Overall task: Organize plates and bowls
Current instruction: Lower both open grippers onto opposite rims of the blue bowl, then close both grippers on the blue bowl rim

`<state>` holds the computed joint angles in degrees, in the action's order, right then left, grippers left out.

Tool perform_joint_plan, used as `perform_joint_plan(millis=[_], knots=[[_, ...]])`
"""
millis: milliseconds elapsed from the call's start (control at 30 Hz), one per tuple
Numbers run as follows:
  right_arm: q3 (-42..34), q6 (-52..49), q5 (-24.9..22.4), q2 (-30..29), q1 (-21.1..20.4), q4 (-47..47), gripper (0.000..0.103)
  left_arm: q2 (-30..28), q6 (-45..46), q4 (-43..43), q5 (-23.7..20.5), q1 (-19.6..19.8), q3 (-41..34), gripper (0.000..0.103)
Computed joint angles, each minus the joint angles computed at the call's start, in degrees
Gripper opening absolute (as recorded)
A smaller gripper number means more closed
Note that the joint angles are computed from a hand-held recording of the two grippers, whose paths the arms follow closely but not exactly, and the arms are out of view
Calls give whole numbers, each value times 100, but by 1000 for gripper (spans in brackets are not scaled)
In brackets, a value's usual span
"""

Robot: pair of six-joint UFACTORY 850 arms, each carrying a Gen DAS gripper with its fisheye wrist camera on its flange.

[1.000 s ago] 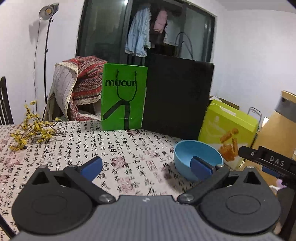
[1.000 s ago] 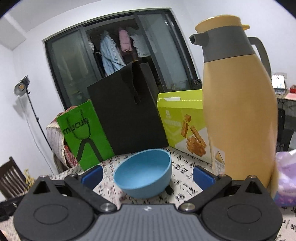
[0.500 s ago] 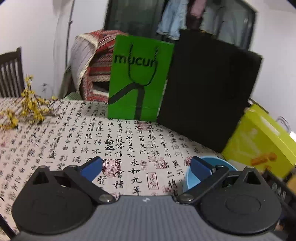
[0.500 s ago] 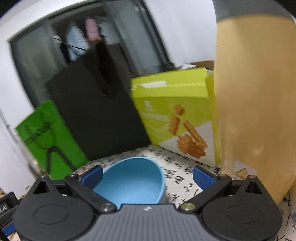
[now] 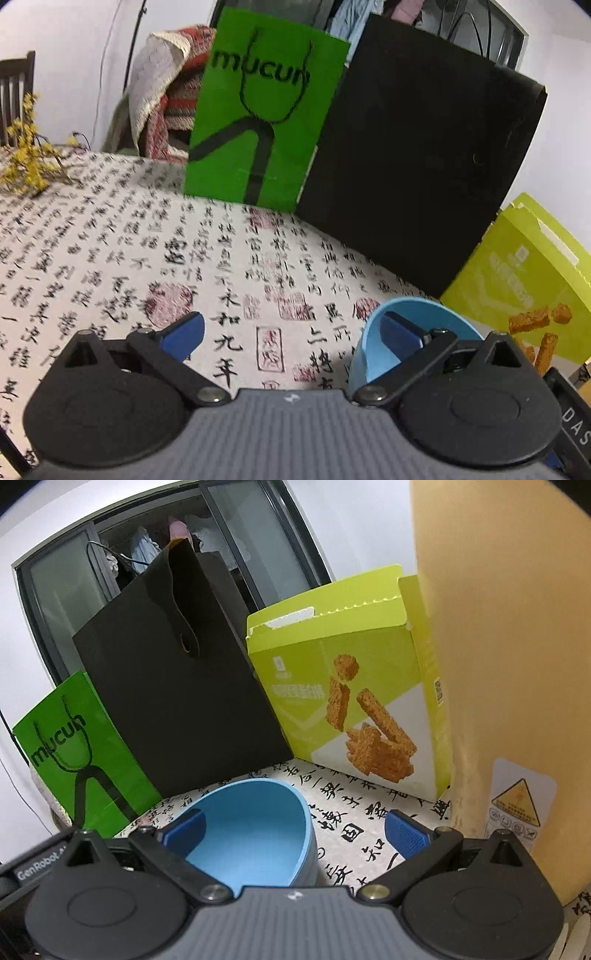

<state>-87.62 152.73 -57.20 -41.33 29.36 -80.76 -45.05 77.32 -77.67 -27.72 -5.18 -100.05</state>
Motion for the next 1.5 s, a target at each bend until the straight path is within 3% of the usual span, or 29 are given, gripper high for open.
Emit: perform_joint_plan(millis=[533, 967, 1100, 1500], knots=[[24, -1, 227, -41, -60, 10, 103, -243, -538, 829, -287, -34, -270, 103], [-15, -143, 508, -89, -151, 109, 93, -275, -693, 1277, -209, -98, -305, 99], [-59, -295, 613, -113, -185, 208, 86, -312, -785, 1426, -238, -106, -354, 93], [-159, -655, 976, -178, -269, 495, 50, -295, -247, 1225, -607, -88, -315, 64]])
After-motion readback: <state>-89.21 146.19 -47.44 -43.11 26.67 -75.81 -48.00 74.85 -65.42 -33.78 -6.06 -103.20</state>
